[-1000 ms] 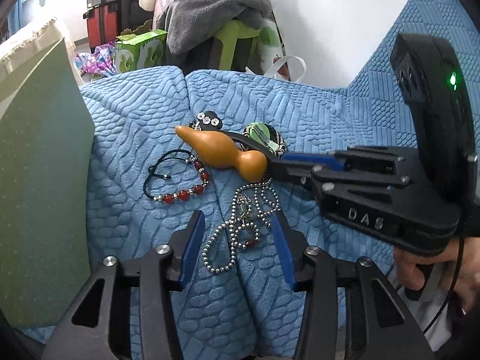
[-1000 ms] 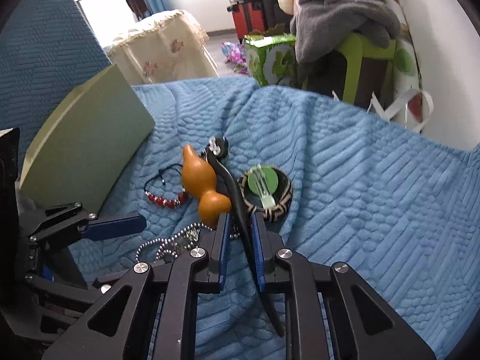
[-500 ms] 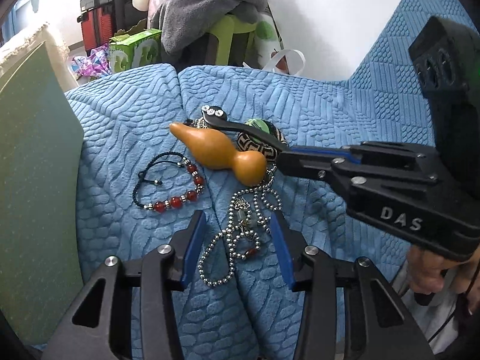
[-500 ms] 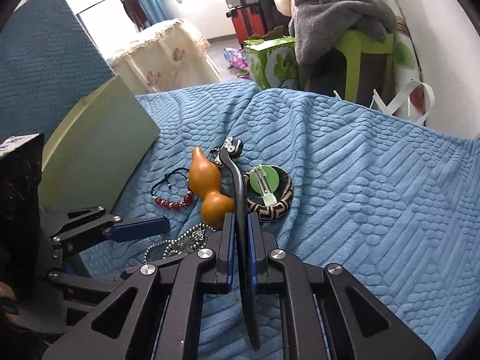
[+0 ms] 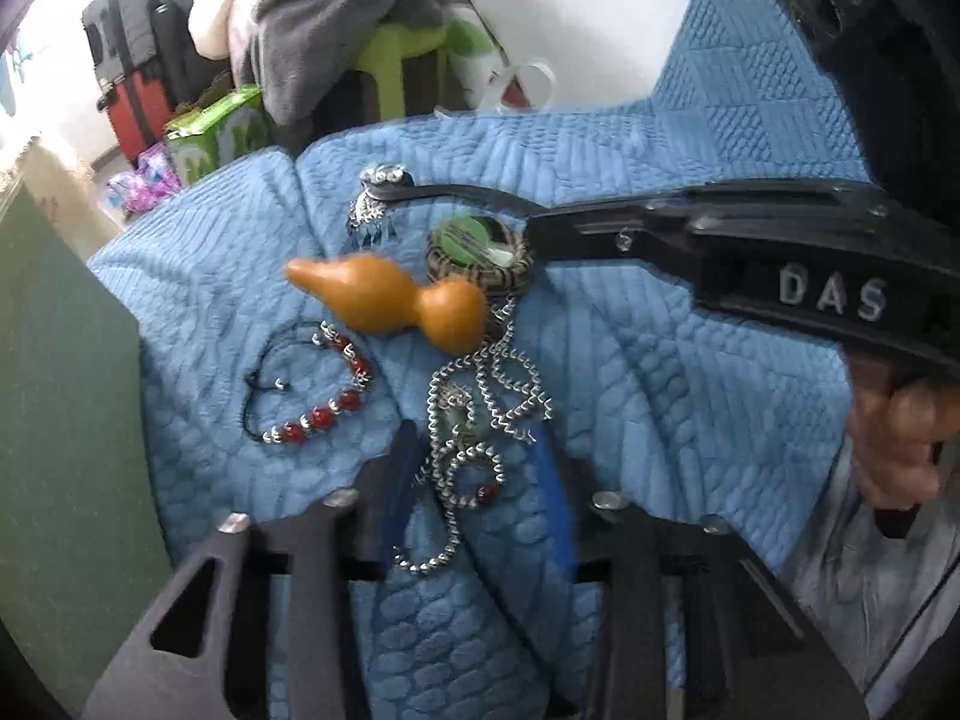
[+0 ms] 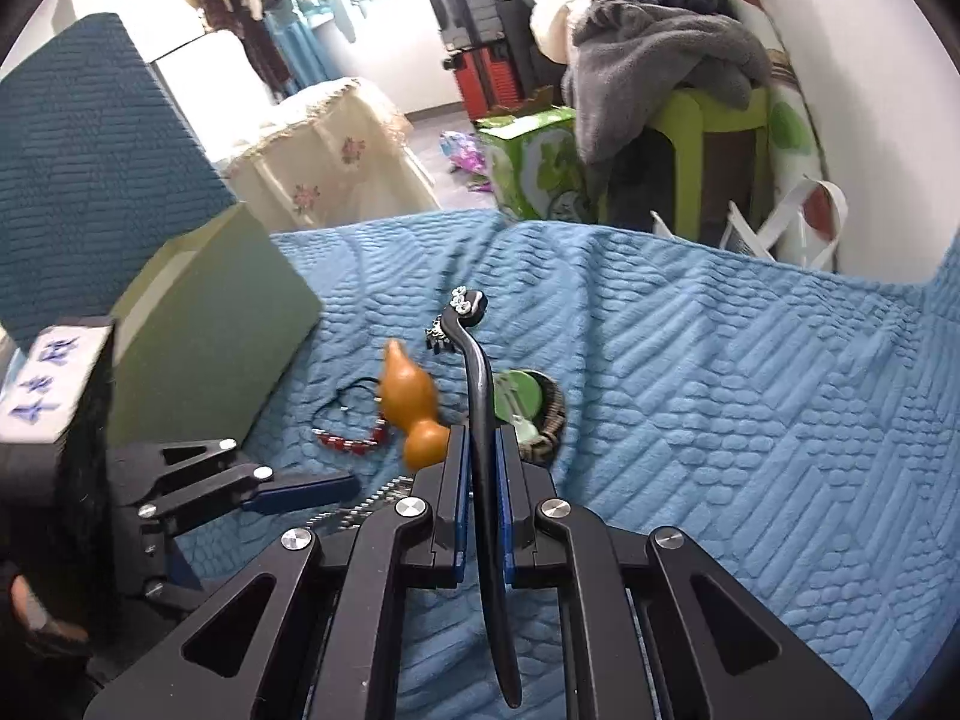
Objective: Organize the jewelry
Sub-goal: 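Grasp the black curved hair clip with the right tool while the left tool grasps the silver chain, then lift the hair clip and silver chain and carry both over the green box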
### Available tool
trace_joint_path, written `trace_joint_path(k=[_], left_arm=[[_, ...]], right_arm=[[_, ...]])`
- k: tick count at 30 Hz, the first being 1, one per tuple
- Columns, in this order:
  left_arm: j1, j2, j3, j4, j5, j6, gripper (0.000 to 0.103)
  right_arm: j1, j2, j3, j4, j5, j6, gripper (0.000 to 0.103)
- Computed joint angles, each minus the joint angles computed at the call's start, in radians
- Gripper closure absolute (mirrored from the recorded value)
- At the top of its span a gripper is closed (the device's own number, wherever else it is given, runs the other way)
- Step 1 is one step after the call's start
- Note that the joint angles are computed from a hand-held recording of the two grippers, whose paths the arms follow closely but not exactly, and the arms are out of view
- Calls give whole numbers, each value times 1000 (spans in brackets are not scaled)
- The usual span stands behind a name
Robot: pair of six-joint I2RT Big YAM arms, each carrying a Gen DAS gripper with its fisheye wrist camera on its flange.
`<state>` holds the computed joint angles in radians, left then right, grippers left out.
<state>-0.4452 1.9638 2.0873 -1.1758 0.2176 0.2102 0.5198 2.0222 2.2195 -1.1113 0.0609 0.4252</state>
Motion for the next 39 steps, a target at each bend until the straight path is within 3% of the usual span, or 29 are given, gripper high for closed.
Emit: trace_joint_path(k=[3, 7, 10, 22, 39], left_arm=[[-1, -15, -29, 28, -4, -12, 69], [5, -17, -30, 38, -26, -42, 92], [11, -13, -18, 20, -17, -52, 97], [50, -73, -54, 63, 91, -201, 99], [90, -201, -81, 58, 157, -315, 99]], right_arm=[[-2, -5, -6, -8, 21, 19, 97], [-2, -16, -17, -17, 47, 31, 97], [0, -25, -27, -24, 68, 45, 97], [24, -54, -37, -79, 185, 79, 97], [125, -79, 43, -252, 322, 287, 97]])
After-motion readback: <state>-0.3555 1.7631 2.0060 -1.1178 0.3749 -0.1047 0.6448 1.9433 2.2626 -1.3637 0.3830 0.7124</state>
